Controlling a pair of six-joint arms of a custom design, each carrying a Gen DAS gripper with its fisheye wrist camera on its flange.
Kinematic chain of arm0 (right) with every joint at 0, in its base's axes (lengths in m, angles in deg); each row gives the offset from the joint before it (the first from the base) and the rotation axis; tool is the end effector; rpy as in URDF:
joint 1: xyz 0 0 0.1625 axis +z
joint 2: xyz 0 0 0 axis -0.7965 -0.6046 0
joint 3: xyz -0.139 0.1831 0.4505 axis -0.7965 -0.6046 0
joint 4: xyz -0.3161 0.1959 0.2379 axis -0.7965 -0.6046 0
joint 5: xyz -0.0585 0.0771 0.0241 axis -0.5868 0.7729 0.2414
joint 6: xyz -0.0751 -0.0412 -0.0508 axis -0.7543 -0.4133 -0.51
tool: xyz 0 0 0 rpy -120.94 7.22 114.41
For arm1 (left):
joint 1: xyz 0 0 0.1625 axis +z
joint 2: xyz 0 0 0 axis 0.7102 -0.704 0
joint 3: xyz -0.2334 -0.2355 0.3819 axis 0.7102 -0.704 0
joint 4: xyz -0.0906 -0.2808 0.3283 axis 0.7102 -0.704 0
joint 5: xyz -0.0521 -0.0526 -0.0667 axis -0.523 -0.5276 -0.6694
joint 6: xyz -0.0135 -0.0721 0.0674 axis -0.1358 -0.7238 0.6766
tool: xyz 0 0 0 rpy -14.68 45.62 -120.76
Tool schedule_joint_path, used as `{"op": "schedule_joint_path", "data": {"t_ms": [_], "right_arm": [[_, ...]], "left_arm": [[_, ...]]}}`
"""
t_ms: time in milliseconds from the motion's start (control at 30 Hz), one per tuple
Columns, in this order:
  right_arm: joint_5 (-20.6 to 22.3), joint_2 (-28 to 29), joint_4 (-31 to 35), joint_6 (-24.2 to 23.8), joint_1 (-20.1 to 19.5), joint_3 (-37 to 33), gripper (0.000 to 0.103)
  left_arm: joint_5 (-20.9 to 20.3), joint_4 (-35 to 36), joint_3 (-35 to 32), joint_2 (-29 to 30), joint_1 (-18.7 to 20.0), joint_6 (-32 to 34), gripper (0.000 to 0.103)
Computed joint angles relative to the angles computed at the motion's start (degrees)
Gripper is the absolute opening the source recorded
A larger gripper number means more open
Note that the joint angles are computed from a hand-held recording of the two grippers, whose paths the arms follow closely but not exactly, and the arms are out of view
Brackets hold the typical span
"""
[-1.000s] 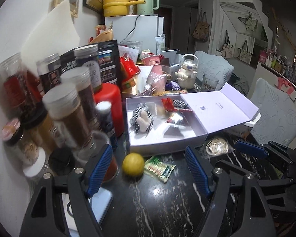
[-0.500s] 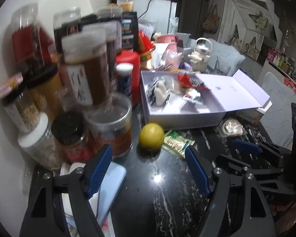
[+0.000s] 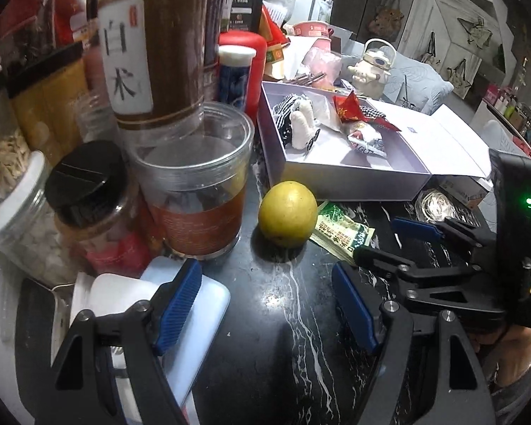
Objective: Organize soft objects
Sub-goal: 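Withdraw both open tools from the gift box toward the tabletop, then grasp the small green snack packet with the right tool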
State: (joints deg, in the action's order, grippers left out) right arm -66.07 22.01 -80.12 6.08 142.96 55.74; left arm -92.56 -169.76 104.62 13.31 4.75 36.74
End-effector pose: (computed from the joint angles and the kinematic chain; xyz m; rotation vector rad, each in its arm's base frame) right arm 0.1221 -0.8112 0.1386 1.3983 -2.5089 0.2626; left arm -0.2690 -0.6662 0.0439 -0.1655 2.2039 -1.0354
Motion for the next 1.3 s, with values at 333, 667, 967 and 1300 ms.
{"op": "schedule_joint_path", "data": {"t_ms": [333,667,967,1300], "right_arm": [[-4.6,4.4,0.0,-3.3,1.0,-3.9,0.072],[-5.9,3.5,-4.8,-7.3,1.2,-0.6,0.036],[-4.3,-2.6,-5.8,-1.5,-1.4,3.4,0.034],[-4.3,-8.8,-7.7,4.1,-5.8,3.6,0.034]], "left_arm": [[-0.7,0.8,-0.8,0.3,1.5,-0.7,0.076],[0.3,1.6,-1.1,0.4,0.8,-1.9,0.076],[-1.2,-5.5,-4.0,3.3,-0.4,6.4,0.076],[-8.6,-4.8,-16.4,10.8,-0.1,15.8,0.076]]}}
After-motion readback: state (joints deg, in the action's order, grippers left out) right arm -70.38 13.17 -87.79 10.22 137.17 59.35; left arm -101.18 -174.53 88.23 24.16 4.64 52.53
